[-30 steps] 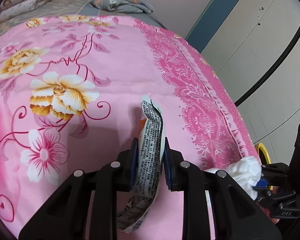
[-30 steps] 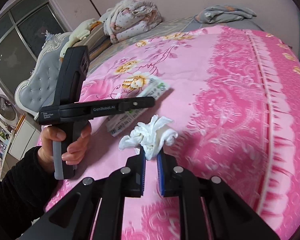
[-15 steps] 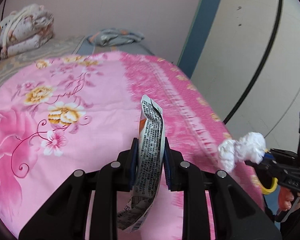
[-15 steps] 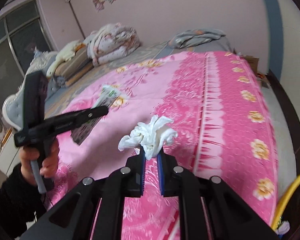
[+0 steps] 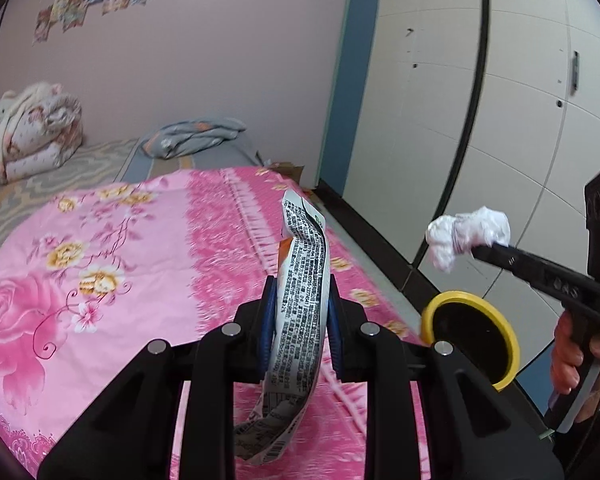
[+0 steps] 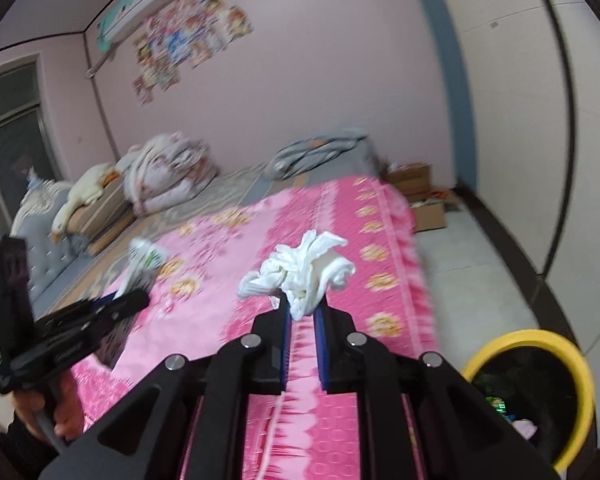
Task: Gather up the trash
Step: 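Carry wrapper with left tool while right tool carries white tissue to bin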
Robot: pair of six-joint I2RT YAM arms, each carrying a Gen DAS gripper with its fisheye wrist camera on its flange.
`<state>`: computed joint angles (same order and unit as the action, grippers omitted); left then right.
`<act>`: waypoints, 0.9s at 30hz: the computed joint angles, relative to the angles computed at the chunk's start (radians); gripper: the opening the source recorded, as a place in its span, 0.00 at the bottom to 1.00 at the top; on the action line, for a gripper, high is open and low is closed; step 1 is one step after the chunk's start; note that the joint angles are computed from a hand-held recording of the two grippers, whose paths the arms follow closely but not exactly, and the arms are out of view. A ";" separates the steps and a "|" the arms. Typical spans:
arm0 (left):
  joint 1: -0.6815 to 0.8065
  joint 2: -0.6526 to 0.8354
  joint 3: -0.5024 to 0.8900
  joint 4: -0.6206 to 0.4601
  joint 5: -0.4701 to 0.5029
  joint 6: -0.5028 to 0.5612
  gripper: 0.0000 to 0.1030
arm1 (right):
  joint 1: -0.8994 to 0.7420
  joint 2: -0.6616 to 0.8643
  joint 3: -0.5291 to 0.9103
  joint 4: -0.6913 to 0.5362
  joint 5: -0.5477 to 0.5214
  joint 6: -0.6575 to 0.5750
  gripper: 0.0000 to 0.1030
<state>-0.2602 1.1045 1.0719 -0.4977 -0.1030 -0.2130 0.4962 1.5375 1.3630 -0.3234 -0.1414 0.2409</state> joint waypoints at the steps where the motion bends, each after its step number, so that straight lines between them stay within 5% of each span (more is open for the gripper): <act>1: -0.047 0.004 0.019 -0.010 -0.037 -0.015 0.21 | -0.022 -0.020 -0.008 -0.005 -0.004 0.006 0.09; 17: -0.446 0.212 0.267 0.016 -0.315 -0.034 0.21 | -0.356 -0.168 -0.093 -0.009 -0.074 0.004 0.09; 27: -0.492 0.400 0.374 0.079 -0.280 -0.014 0.21 | -0.464 -0.114 -0.154 0.013 -0.130 -0.007 0.10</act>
